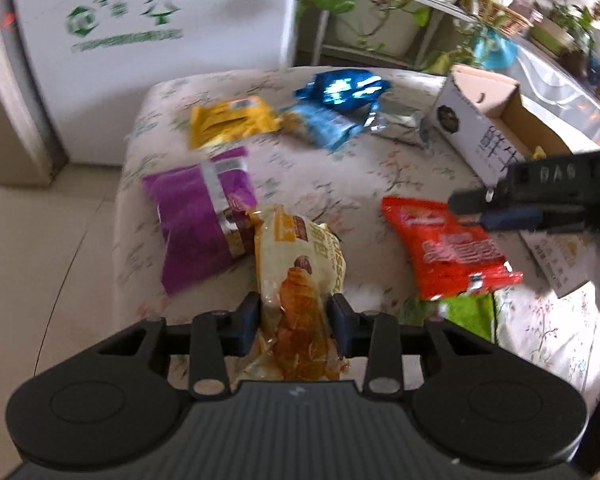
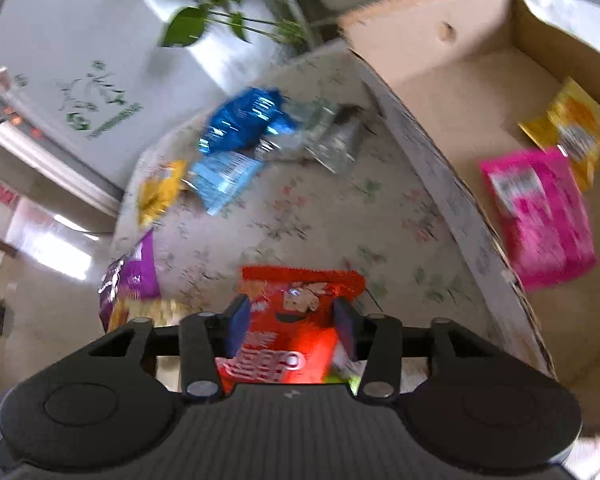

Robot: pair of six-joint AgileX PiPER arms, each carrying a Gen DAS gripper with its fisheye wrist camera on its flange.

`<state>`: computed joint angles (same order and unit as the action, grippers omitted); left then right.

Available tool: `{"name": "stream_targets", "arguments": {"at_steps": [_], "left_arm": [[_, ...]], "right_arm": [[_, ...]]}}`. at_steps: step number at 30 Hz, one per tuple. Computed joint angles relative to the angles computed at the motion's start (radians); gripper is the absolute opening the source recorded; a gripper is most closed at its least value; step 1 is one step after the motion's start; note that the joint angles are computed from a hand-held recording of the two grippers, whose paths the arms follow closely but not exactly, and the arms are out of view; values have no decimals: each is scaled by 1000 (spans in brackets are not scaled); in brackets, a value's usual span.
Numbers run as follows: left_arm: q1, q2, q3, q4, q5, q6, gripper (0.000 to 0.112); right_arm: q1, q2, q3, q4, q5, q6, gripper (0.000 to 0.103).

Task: Organize snacks
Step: 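Grasp red Crispy packet with right tool while left tool grasps croissant packet, then carry red packet with right tool to box while left tool carries croissant packet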

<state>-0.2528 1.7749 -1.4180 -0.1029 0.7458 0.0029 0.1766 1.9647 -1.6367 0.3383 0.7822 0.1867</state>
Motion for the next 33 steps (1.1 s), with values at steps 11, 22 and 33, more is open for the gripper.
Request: {"name": "stream_targets", "arguments": {"at_steps": [11, 22, 33], "left_arm": [[-94, -39, 85, 246, -98, -79, 62], [-184, 16, 116, 490, -136, -195, 71], [-164, 38, 103, 452, -180, -213, 58]], "right_arm": [[14, 26, -65, -3, 128, 38, 90], [91, 114, -186, -129, 198, 86, 94], [118, 137, -204, -201, 207, 119, 91]]}}
